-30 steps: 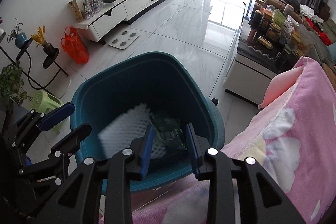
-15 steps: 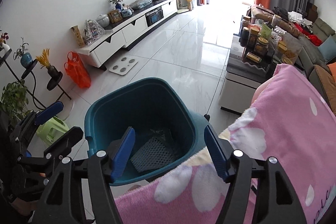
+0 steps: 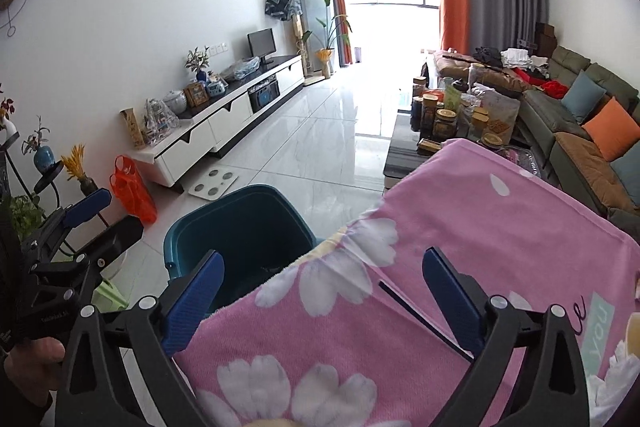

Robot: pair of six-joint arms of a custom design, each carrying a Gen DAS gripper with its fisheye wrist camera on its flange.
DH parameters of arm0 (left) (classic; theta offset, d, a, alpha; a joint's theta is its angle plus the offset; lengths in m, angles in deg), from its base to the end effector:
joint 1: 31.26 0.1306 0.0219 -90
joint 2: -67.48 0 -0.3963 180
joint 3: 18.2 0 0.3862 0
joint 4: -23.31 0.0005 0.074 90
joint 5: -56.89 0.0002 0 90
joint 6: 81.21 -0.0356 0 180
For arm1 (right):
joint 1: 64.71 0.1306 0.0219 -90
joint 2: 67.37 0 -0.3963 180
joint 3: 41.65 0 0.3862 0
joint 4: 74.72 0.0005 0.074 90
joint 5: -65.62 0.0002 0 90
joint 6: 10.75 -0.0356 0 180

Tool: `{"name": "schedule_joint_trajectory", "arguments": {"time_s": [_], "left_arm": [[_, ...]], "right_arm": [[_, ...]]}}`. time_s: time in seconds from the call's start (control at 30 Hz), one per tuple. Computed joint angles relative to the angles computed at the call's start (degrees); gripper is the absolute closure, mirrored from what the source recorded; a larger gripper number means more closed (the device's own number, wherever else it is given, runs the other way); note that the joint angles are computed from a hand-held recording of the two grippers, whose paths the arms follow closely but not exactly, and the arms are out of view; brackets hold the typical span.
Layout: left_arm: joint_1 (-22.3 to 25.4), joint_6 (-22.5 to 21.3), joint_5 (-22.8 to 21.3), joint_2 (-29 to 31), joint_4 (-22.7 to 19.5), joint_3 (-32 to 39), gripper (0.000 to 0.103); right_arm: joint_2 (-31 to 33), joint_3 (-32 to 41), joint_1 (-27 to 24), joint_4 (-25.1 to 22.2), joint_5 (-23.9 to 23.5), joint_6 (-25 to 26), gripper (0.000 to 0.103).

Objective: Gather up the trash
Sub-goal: 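Move both open tools back over the table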

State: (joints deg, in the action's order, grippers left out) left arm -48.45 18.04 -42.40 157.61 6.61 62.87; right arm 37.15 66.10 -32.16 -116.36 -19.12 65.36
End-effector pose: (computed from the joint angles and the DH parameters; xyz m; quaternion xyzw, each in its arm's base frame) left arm 0.4815 -0.1435 0.4185 0.0155 0.8451 -0.0544 0.5316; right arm 0.5014 0.3156 0.4678 -0.1261 0.8907 0.1334 0.4158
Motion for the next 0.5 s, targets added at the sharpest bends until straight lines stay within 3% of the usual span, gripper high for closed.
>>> {"name": "schedule_joint_trajectory", "arguments": {"time_s": [0.23, 0.33, 0.5], "left_arm": [[-5.11, 1.07, 2.16, -2.67, 4.23, -1.87, 0.006], [-7.88, 1.27, 2.83, -3.49, 6.91, -2.88, 0.006], [-12.36, -0.77, 4.63, -3.71, 8.57, -3.25, 0.006]], "right_arm": [[-11.56, -14.63, 0.45, 8.13, 6.92, -2.21, 0.007], [-16.95, -21.11, 1.35, 11.87, 11.99, -3.11, 0.007], [-24.44, -29.71, 3.15, 13.56, 21.29, -6.3, 0.007]]}}
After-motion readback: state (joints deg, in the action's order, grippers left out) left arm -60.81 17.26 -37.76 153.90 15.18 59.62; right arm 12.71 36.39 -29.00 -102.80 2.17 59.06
